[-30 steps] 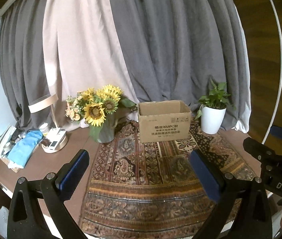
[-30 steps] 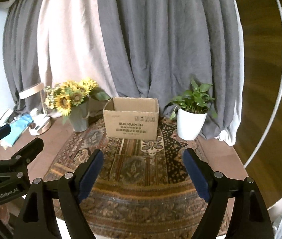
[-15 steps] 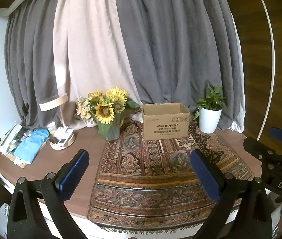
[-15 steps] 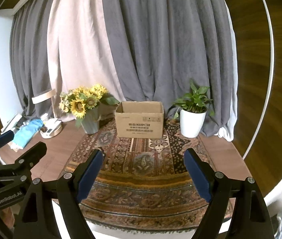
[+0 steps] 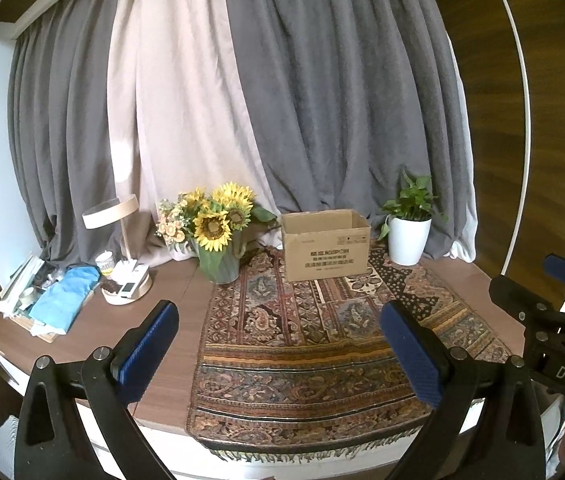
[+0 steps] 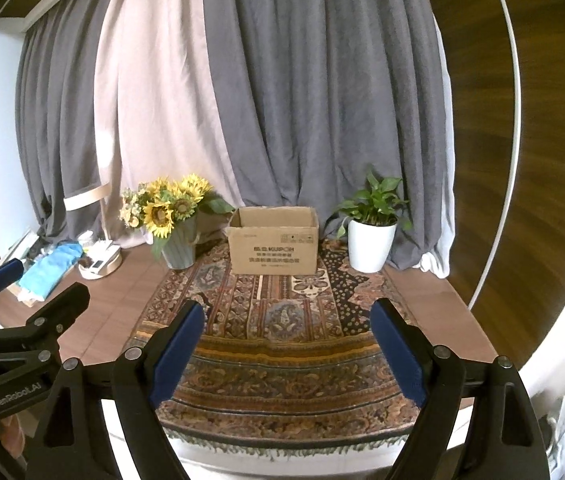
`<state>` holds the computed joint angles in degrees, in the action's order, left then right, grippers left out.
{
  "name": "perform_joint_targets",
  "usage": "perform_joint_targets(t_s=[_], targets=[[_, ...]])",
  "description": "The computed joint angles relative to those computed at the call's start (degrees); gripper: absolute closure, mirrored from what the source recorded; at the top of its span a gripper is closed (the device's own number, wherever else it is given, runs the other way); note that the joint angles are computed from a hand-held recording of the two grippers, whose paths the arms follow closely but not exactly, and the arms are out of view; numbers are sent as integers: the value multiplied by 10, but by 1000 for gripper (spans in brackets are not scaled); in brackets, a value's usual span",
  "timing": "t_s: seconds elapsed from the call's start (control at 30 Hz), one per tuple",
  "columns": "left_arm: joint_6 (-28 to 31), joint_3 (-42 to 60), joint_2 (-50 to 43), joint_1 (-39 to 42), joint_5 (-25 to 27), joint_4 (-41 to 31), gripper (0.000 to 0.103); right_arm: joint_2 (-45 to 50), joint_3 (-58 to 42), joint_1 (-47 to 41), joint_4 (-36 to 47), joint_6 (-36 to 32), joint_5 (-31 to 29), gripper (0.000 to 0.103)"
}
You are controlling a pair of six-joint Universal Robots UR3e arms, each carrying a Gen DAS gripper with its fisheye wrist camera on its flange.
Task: Organize rigid objects
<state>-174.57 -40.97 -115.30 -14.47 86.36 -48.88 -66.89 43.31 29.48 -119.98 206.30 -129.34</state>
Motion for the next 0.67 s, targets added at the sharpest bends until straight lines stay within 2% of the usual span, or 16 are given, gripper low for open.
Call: perform_joint_targets(t_s=[0.27,0.67], targets=[[3,-43,29,0,-7,18,0,-14,13,19,11,19,-25,17],[5,-54,40,6,-18,19,0,-25,28,22,7,17,-28,17]])
